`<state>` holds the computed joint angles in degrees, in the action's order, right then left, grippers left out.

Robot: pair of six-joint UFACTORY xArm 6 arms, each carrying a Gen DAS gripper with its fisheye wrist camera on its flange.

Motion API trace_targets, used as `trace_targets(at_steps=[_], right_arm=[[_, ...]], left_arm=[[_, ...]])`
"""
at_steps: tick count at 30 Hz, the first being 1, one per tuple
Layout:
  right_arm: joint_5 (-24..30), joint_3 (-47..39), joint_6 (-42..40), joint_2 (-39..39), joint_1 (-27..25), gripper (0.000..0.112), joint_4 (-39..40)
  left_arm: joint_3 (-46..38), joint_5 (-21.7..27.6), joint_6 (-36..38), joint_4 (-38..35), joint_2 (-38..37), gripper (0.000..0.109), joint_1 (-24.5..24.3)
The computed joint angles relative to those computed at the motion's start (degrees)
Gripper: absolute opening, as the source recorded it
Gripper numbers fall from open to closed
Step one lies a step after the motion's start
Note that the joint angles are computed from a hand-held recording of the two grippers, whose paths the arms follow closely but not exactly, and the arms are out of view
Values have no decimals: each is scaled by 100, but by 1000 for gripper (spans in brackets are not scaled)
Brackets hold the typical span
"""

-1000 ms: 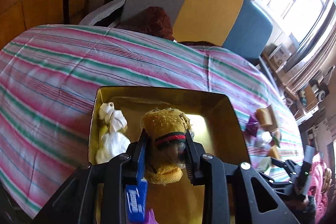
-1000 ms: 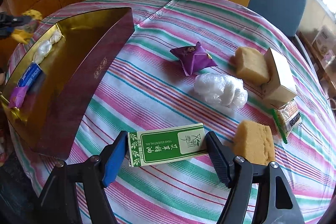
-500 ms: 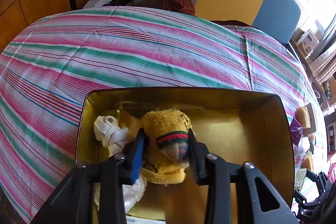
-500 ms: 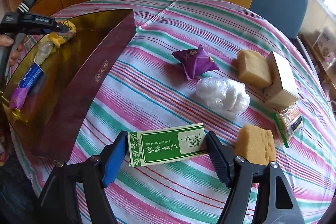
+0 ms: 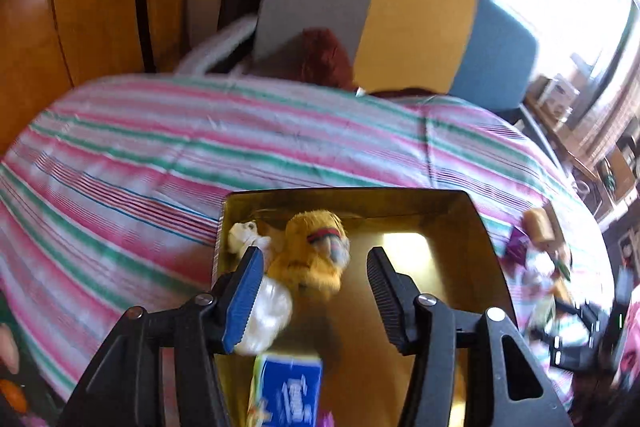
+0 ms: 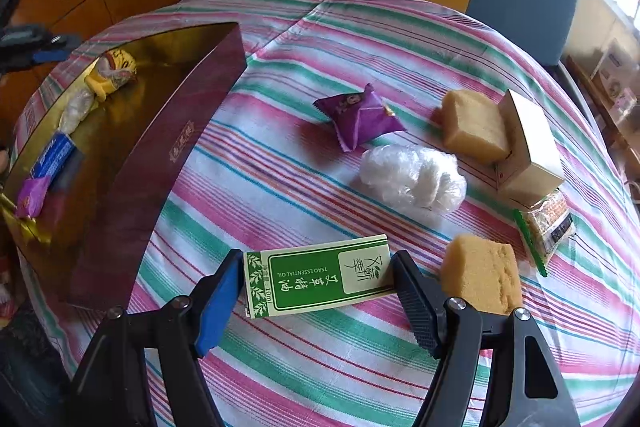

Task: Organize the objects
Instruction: 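Lower the plush toy into the tray with left tool while right tool carries green box, then place the green box in the gold tray and open the right tool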

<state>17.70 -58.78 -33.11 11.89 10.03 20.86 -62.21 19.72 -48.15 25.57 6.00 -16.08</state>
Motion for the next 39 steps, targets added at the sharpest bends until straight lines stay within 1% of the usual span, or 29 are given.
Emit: trace_targets(at_steps=[1, 2, 4, 5, 7, 8, 9, 11, 13, 15, 17, 20, 24, 27, 30, 35, 39], right_arm=[[-32, 9, 68, -9, -13, 74, -22], [-63, 15, 159, -14, -27, 74, -65], [-132, 36, 393, -49, -59, 74, -175], [-150, 36, 437, -86, -71, 74, -110], [-192, 57, 427, -239, -46, 74, 262], [-196, 67, 265, -346, 10, 74, 603], [-190, 73, 58, -466, 95, 74, 938], [-181, 29, -313, -652, 358, 74, 1279], [-70, -109, -631, -728, 706, 75, 1360], [111, -379, -767, -625, 1072, 75, 1299], [312, -741, -517, -358, 1385, 75, 1030], [474, -1437, 316, 296, 1825, 75, 238], [918, -2495, 1372, 1248, 2137, 75, -585], [1219, -3144, 1916, 1796, 2282, 75, -1099], [1641, -3800, 2194, 2279, 2395, 75, -1482], [2079, -4557, 2696, 2840, 2497, 75, -2098], [2272, -4873, 2570, 3050, 2522, 76, -1800]], left_arm=[[262, 0, -421, 508, -275, 55, -53], [495, -8, -642, 776, -492, 55, -106], [930, -50, -768, 903, -873, 55, -194], [1128, -66, -863, 977, -1041, 55, -227], [1457, -106, -969, 1030, -1297, 55, -259], [1587, -113, -1018, 1036, -1404, 55, -266], [1699, -130, -1062, 1031, -1502, 55, -265], [1983, -263, -1138, 957, -1721, 55, -216], [2198, -371, -1224, 935, -1899, 55, -171], [2395, -457, -1366, 1020, -2075, 55, -117], [2550, -567, -1453, 1125, -2189, 55, -50], [2760, -669, -1439, 1142, -2376, 55, 29], [3052, -774, -1399, 1036, -2648, 55, 194], [3269, -912, -1292, 838, -2802, 55, 337], [3438, -1030, -1189, 640, -2885, 55, 455], [3557, -1152, -1124, 524, -2910, 55, 554], [3593, -1163, -1102, 511, -2926, 55, 569]])
